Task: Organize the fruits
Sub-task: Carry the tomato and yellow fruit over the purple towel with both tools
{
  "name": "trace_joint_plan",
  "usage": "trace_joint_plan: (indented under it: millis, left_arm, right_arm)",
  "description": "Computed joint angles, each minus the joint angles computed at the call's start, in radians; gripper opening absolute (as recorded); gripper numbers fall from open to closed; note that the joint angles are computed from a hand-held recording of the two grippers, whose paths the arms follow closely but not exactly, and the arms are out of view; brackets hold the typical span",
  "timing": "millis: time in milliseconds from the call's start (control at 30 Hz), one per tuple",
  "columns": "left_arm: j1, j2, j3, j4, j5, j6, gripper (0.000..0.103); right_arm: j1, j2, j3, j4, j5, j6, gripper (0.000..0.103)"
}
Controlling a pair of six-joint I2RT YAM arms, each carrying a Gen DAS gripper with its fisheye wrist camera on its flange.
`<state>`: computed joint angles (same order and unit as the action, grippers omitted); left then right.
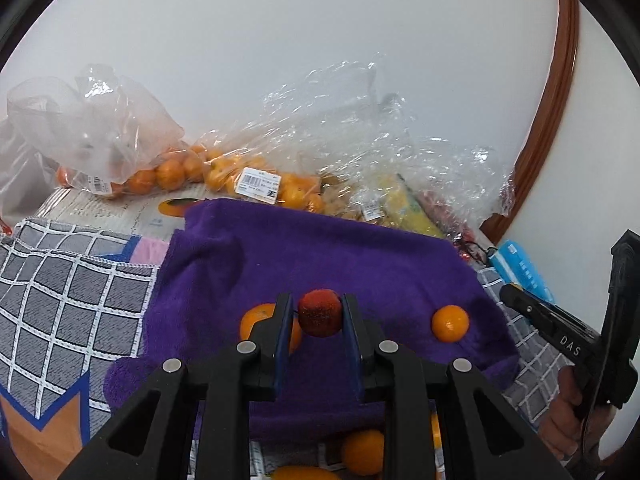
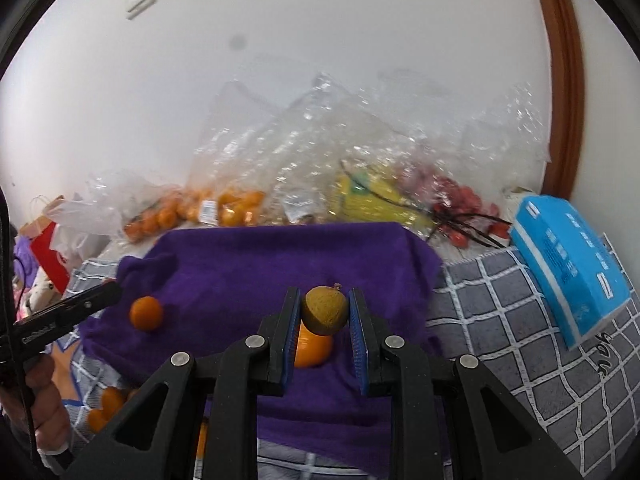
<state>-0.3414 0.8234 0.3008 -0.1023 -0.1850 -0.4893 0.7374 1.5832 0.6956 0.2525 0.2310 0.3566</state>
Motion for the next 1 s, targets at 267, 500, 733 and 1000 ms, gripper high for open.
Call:
trace_joint_plan:
  millis: [267,500,733,1000]
  left_arm:
    - [0.034,0.048,-0.017,0.049,0.066,-0.005,0.023]
    - [-0.003,0.076,-0.014,0.058,0.052,-0.013,0.023]
    - [0.035,0.084,-0.015,0.060,0.083,-0.018,0.023]
    - [0.039,0.106,-0.008,0.055,0.085,-0.008,0.023]
  right_arm:
    - [-0.005,0.062,0.018,-0.001,0.011,-0.001,0.024]
    - [-0.007,0.096,0.038,-0.014,0.013,0.012,0.024]
    - [-0.007,0.108,0.052,-0.029,0.011,0.013,0.024]
    - [-0.010,0.124,0.070,-0.051,0.002,0.014,0.024]
